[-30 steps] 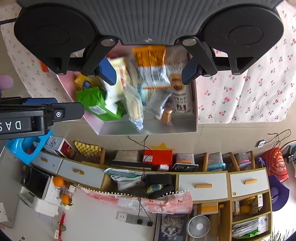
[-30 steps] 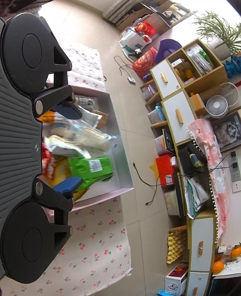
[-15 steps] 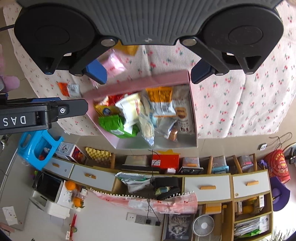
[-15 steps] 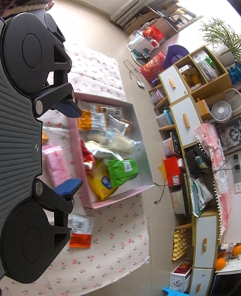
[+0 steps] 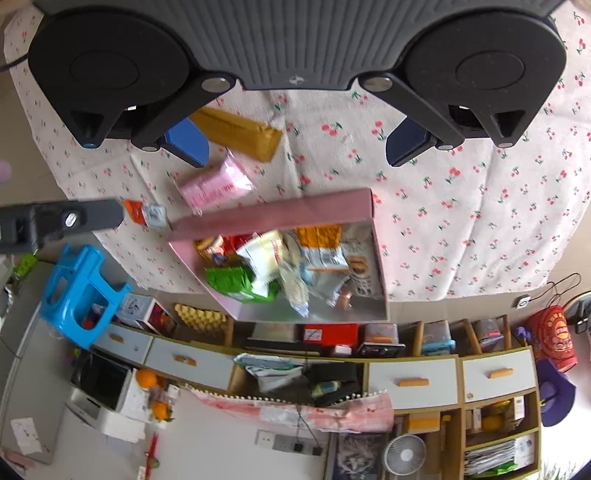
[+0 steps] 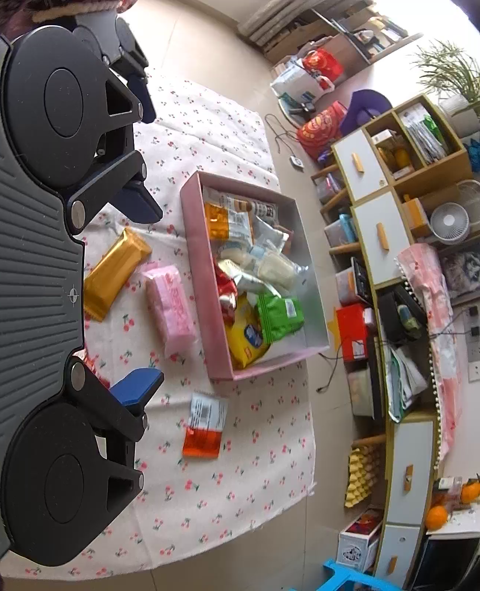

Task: Organize snacks
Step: 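Move both grippers back toward the remaining snacks, then grasp the gold wafer bar with the left gripper while the right gripper grasps the red candy bag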

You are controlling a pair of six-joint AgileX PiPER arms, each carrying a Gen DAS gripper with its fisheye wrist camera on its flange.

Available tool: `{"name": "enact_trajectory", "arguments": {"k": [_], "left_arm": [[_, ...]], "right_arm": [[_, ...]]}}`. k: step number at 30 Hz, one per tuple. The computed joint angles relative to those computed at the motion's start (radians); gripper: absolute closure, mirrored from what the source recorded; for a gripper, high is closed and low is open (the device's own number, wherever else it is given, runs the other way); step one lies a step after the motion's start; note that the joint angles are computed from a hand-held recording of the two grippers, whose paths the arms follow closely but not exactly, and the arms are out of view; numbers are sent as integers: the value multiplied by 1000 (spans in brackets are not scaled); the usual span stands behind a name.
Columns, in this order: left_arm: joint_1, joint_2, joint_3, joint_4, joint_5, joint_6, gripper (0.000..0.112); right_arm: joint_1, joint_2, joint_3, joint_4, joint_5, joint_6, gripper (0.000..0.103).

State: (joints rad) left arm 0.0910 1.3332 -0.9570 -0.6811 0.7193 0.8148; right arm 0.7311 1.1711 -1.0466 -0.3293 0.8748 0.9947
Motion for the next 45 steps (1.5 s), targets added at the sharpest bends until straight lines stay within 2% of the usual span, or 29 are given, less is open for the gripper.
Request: {"name": "enact_trajectory", "arguments": {"k": [5, 11, 17, 23, 26, 31, 33, 39, 45], "left_arm": [[7, -22, 64, -37, -14, 80, 10], [1, -46, 136, -73, -38, 203, 10], [-31, -32, 162, -32, -67, 207, 10], [-65, -24, 166, -7, -80, 161, 10], [-86, -20, 167, 10, -93, 139, 10], [-120, -13, 154, 72, -96, 34, 15], [-136, -12, 147, 102, -93, -24, 18], [-190, 0, 118, 136, -81, -223, 25], [-263, 47, 63, 192, -70, -550, 35]], "right_arm": [[-1, -90, 111, -60, -33, 85, 13], [-90, -161, 225, 42, -59, 34, 13], [-228, -161, 297, 288, -62, -141, 13], [-364, -139, 357, 554, -110, -290, 14], [-347, -112, 353, 564, -135, -263, 23], [-304, -52, 338, 521, -195, -192, 50], [-304, -47, 347, 518, -226, -157, 52], [-309, -10, 360, 483, -272, -79, 72], [-288, -16, 350, 394, -263, -35, 74]]}}
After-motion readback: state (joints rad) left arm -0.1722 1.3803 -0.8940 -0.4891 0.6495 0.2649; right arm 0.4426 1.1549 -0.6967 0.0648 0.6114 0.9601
